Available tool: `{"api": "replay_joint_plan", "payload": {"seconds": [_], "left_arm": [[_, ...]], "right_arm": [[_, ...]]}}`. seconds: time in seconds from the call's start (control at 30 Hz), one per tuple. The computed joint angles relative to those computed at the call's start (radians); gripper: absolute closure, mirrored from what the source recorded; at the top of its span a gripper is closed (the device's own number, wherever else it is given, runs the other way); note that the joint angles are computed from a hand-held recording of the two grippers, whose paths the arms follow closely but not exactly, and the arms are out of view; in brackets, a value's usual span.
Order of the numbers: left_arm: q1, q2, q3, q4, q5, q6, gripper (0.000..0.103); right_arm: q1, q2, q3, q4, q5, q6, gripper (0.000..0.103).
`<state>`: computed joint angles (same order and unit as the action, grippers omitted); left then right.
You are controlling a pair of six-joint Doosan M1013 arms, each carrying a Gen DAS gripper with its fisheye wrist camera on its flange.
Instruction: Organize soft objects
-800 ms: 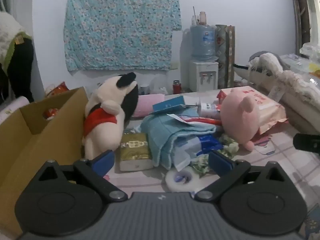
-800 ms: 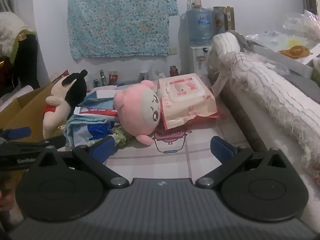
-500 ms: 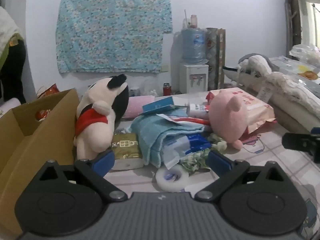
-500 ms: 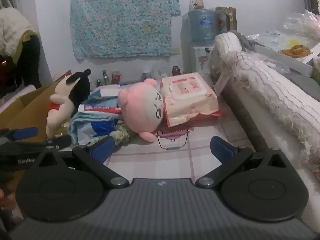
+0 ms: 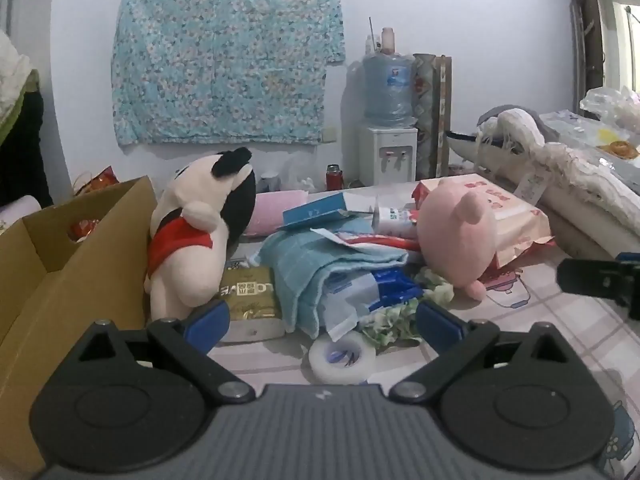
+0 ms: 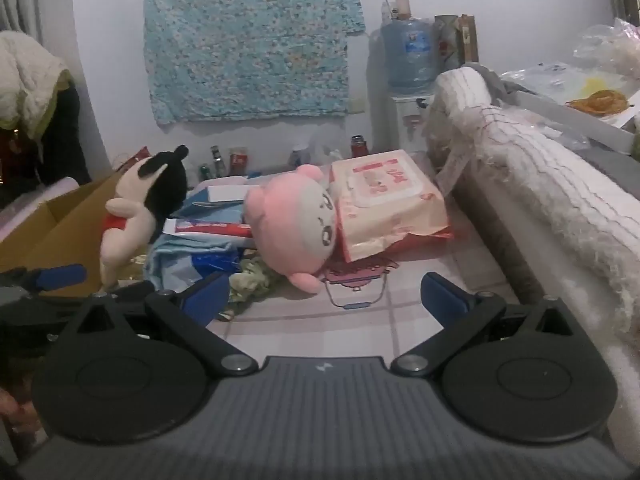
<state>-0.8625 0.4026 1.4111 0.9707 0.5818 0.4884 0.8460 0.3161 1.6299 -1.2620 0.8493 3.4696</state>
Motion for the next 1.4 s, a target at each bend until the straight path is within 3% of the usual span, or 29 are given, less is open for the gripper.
{"api": "replay_joint_plan", "payload": {"seconds": [0.1,0.53,0.73,0.93,1.07,1.4], "left_arm": [[-0.001,-0.004,0.005,0.018,-0.008,-0.015,0.003],[-0.004,-0.004,0.004,0.032,-0.006,-0.017,0.003],[-0.007,0.002,-0.003,-0.003,0.004,0.027,0.003],[-0.014,0.008,-0.003,0.057,0.031,0.001,0.003],[-0.005,0.003,0.001,0.035,0.004,-0.003,0.003],[-0.006,-0.005,0.01,0.043,-0.008,-0.003,0.003]], "right_arm": [[-0.007,0.001,-0.003,0.022,-0.026,-0.005,0.001],[-0.005,0.009,-0.011,0.037,-0.001,-0.036,0.001],[-0.003,0.005,0.001,-0.01,-0.004,0.027,0.001],[-0.007,-0.005,0.013,-0.027,-0.027,0.059,0.001],[-0.013,-0.01,0.021,-0.027,-0.068,0.082,0.001],[-0.01,0.006,0.0,-0.021,-0.046,0.018,0.001]]}}
